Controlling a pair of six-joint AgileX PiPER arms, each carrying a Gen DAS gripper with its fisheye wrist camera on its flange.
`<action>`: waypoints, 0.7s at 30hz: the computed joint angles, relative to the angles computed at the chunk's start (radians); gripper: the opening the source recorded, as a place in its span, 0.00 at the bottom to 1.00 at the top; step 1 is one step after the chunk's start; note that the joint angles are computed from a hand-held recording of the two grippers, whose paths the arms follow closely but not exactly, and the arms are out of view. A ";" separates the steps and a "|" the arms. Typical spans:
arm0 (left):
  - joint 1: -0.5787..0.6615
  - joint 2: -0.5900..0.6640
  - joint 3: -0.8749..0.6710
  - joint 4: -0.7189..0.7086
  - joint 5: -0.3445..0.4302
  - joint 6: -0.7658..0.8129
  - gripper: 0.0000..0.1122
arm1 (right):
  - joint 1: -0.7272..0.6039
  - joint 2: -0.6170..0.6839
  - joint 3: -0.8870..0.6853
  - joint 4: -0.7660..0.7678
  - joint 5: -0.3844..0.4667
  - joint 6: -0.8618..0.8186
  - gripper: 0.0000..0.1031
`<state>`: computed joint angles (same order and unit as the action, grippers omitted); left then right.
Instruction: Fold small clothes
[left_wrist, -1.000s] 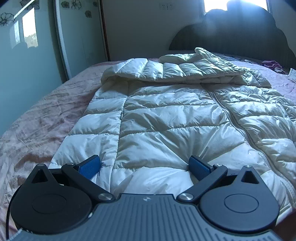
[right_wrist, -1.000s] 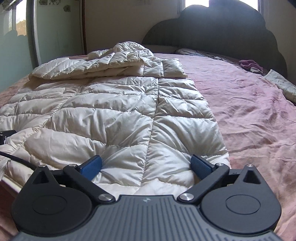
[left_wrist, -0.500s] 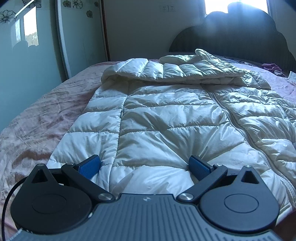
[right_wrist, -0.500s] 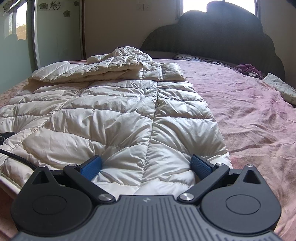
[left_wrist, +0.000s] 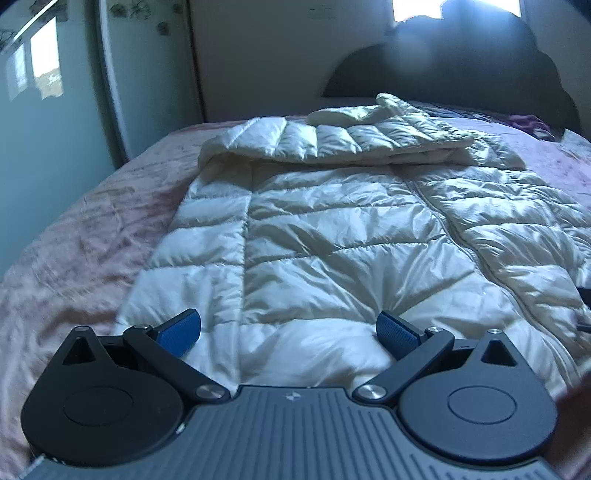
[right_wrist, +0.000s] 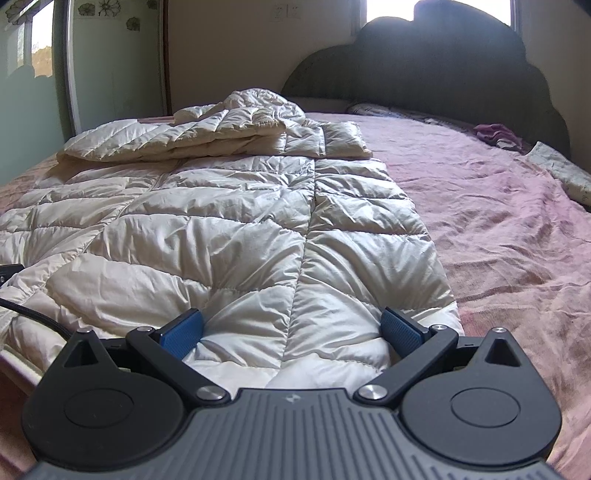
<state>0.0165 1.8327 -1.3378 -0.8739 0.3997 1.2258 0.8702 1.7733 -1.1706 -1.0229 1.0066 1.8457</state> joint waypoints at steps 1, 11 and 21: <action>0.021 -0.011 0.001 -0.027 0.027 0.042 0.92 | -0.003 -0.014 0.006 0.009 -0.011 -0.007 1.00; 0.273 0.041 -0.203 -0.022 0.442 0.099 0.92 | 0.019 -0.284 0.181 -0.002 -0.017 0.100 1.00; 0.351 0.225 -0.476 0.043 0.724 -0.187 0.91 | -0.017 -0.481 0.367 0.094 -0.100 0.184 1.00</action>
